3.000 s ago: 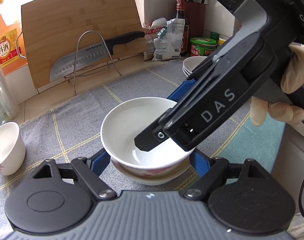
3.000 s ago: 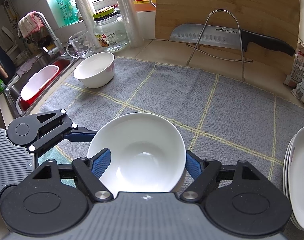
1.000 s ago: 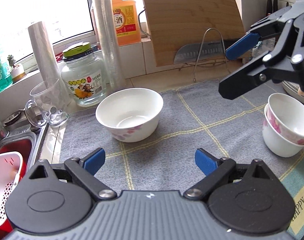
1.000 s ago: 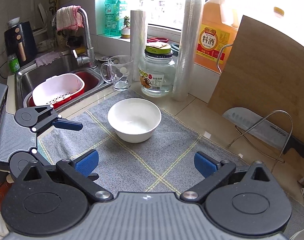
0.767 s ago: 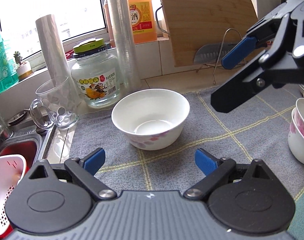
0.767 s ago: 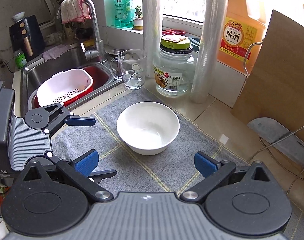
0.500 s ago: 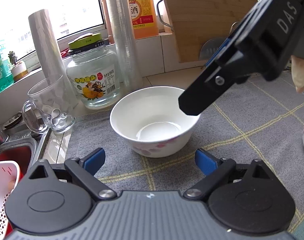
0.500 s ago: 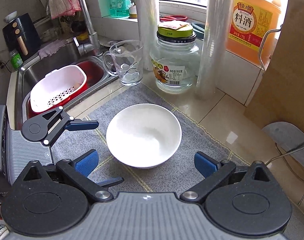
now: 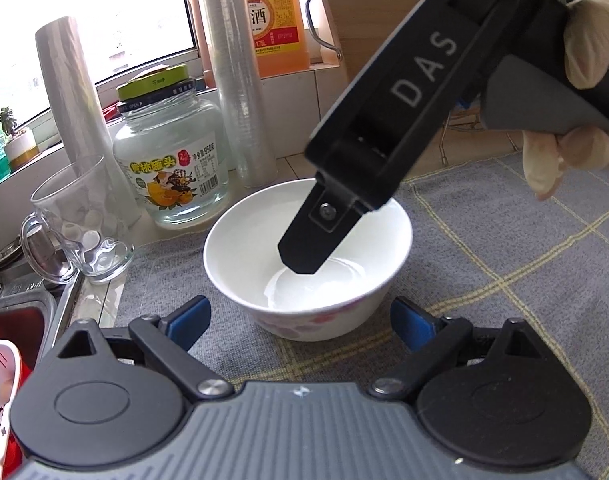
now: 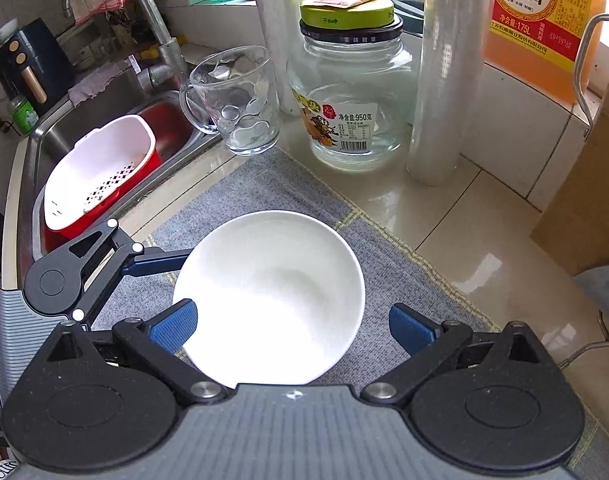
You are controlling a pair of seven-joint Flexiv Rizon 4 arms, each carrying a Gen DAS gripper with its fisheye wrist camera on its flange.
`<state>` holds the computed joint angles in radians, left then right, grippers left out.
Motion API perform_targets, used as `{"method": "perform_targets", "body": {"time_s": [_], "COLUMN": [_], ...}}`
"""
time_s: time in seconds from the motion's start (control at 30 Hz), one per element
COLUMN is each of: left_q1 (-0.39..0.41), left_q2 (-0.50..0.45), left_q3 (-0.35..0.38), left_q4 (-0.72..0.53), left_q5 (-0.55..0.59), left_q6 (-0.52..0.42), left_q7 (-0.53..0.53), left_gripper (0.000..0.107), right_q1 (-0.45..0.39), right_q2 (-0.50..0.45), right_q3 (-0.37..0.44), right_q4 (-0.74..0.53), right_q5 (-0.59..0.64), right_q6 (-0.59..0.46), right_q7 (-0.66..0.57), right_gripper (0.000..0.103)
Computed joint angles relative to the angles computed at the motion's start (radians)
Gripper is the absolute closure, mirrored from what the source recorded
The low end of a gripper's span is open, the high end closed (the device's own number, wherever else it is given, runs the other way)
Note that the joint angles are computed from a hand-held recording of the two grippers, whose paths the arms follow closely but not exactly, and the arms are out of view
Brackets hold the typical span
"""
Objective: Organize plates and bowls
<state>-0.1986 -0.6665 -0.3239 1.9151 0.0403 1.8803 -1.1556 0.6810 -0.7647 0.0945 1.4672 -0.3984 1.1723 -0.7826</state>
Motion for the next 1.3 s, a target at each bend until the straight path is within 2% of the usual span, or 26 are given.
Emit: {"method": "perform_targets", "body": {"time_s": [0.37, 0.63, 0.97, 1.3], "left_q1": [0.021, 0.048, 0.099, 0.109], "left_q2": [-0.010, -0.018, -0.036, -0.037], "left_q3": [-0.023, -0.052, -0.107, -0.120], "left_q4": [-0.006, -0.010, -0.016, -0.015], "left_q5": [0.033, 0.049, 0.085, 0.087], "left_q6": [0.038, 0.031, 0.035, 0.026], "left_q7": [-0.006, -0.015, -0.020, -0.023], "left_gripper": [0.013, 0.013, 0.013, 0.013], "right_q1": [-0.034, -0.033, -0.033, -0.025], "right_q2": [-0.049, -0.061, -0.065, -0.063], "right_q3": [0.048, 0.050, 0.049, 0.040], "right_q4": [-0.069, -0.089, -0.098, -0.095], "right_q5": [0.060, 0.083, 0.102, 0.099], "right_q6": [-0.003, -0.010, -0.007, -0.003], "right_q7": [-0.083, -0.119, -0.134, -0.121], "right_gripper": [0.006, 0.012, 0.012, 0.012]}}
